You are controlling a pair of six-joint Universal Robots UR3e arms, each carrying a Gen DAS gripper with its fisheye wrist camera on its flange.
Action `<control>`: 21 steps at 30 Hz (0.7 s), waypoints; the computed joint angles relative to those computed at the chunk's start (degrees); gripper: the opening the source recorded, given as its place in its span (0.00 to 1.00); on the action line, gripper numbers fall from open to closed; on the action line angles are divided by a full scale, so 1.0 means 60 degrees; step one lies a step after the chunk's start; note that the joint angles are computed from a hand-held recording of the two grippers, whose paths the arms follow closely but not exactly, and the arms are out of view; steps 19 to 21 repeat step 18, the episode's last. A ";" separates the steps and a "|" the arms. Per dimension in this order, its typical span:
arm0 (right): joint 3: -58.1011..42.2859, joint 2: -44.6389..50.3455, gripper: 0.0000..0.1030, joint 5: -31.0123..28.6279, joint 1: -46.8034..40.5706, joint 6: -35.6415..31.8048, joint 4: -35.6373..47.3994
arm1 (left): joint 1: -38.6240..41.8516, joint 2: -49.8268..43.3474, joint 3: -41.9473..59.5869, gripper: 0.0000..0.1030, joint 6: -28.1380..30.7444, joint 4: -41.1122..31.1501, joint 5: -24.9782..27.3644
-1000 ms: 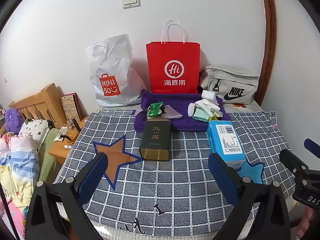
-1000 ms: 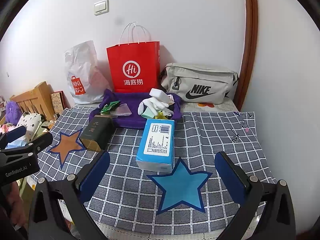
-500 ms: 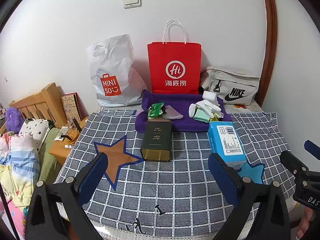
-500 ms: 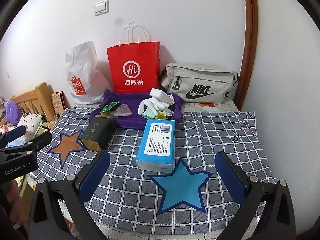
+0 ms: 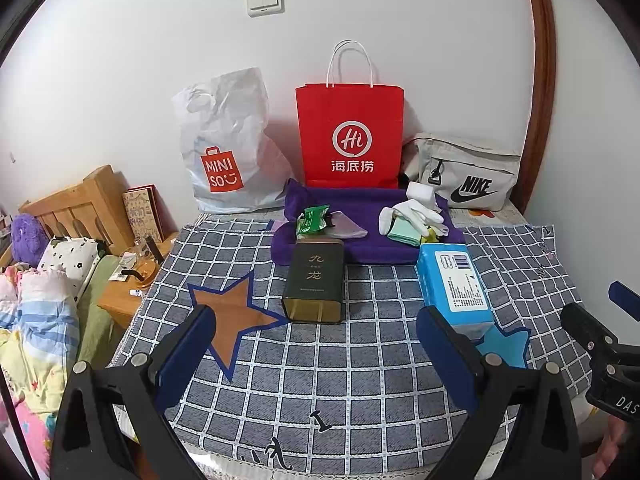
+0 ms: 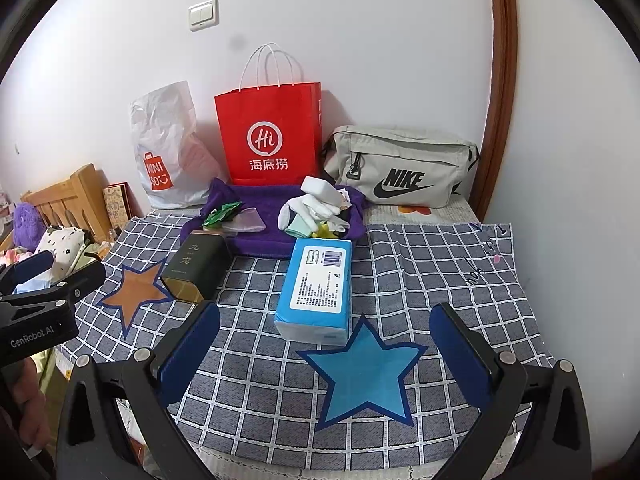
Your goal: Organize soft objects
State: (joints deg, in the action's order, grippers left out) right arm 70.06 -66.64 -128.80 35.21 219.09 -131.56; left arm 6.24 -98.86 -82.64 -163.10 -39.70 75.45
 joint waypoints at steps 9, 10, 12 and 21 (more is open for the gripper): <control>-0.0016 0.0027 1.00 0.0028 -0.0017 -0.0017 -0.0025 | 0.0009 -0.0031 0.0017 0.99 0.0017 0.0010 -0.0019; -0.0011 0.0015 1.00 0.0025 -0.0012 -0.0013 -0.0015 | -0.0009 -0.0034 0.0016 0.99 -0.0006 0.0018 0.0005; -0.0016 0.0015 1.00 0.0018 -0.0004 0.0007 0.0006 | 0.0000 -0.0060 0.0046 0.99 0.0005 -0.0011 -0.0005; -0.0097 0.0141 1.00 0.0184 -0.0167 -0.0120 -0.0039 | -0.0130 -0.0599 0.0463 0.99 -0.0093 -0.0022 0.0164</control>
